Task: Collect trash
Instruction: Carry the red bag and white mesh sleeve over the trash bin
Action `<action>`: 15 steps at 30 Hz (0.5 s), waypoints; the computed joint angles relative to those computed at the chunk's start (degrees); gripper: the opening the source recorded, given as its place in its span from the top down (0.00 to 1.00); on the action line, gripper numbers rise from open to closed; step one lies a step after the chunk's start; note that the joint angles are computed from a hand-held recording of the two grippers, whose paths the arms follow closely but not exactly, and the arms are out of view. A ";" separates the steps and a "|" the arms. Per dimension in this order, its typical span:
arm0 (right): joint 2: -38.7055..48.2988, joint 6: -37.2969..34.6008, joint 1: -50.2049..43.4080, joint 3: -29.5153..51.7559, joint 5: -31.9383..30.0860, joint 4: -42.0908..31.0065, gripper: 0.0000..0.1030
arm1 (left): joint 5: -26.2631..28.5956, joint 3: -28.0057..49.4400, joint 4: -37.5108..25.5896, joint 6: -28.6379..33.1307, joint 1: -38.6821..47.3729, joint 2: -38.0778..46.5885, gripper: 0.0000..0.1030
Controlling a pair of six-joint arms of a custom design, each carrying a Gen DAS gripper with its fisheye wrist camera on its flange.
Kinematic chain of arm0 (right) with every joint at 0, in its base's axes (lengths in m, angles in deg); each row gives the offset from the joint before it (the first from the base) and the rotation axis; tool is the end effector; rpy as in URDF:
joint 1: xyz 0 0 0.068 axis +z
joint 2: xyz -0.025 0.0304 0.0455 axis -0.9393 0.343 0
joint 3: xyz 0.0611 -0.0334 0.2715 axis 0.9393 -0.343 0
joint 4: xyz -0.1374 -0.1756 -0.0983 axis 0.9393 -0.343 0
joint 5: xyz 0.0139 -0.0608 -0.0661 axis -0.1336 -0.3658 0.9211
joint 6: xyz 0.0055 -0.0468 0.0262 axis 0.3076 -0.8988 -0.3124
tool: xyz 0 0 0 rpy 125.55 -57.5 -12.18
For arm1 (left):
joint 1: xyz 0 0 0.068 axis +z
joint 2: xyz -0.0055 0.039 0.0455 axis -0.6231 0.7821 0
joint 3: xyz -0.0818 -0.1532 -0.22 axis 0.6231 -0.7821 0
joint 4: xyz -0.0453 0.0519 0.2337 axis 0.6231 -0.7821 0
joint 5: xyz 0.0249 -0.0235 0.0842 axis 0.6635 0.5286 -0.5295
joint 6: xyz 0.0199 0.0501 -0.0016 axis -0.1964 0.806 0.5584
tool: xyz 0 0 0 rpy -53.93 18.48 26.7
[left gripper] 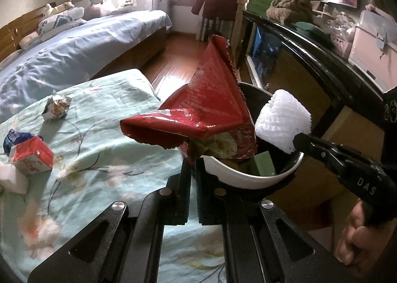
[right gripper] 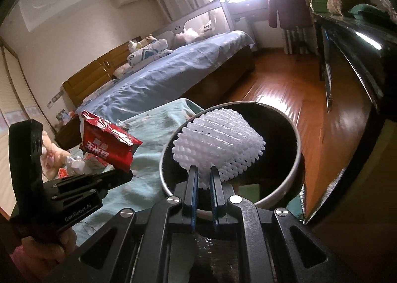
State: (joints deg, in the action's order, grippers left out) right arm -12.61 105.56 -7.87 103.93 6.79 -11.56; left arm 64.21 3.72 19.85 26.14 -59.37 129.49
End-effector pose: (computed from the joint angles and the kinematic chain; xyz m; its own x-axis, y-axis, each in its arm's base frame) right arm 0.1127 0.1604 0.1516 -0.5606 0.3353 -0.7572 0.1377 0.9394 0.3140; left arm 0.1982 -0.0855 0.1620 -0.6059 0.3908 -0.6930 0.6106 0.7868 -0.0902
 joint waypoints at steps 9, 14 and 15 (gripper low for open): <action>-0.31 0.60 -0.51 -0.11 0.60 -2.59 0.91 | -2.06 1.63 0.73 -1.24 -3.42 2.19 0.97; -1.03 -0.08 -1.88 -0.72 -0.20 -2.62 0.91 | -3.61 2.70 1.32 -2.11 -5.60 3.86 0.97; -1.13 -0.30 -2.26 -0.84 -0.41 -2.52 0.91 | -3.83 2.96 1.46 -2.16 -5.88 4.29 0.97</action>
State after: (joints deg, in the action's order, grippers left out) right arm -13.74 105.27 -10.13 103.09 6.38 -14.08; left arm 60.38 6.68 21.31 23.98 -65.25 133.78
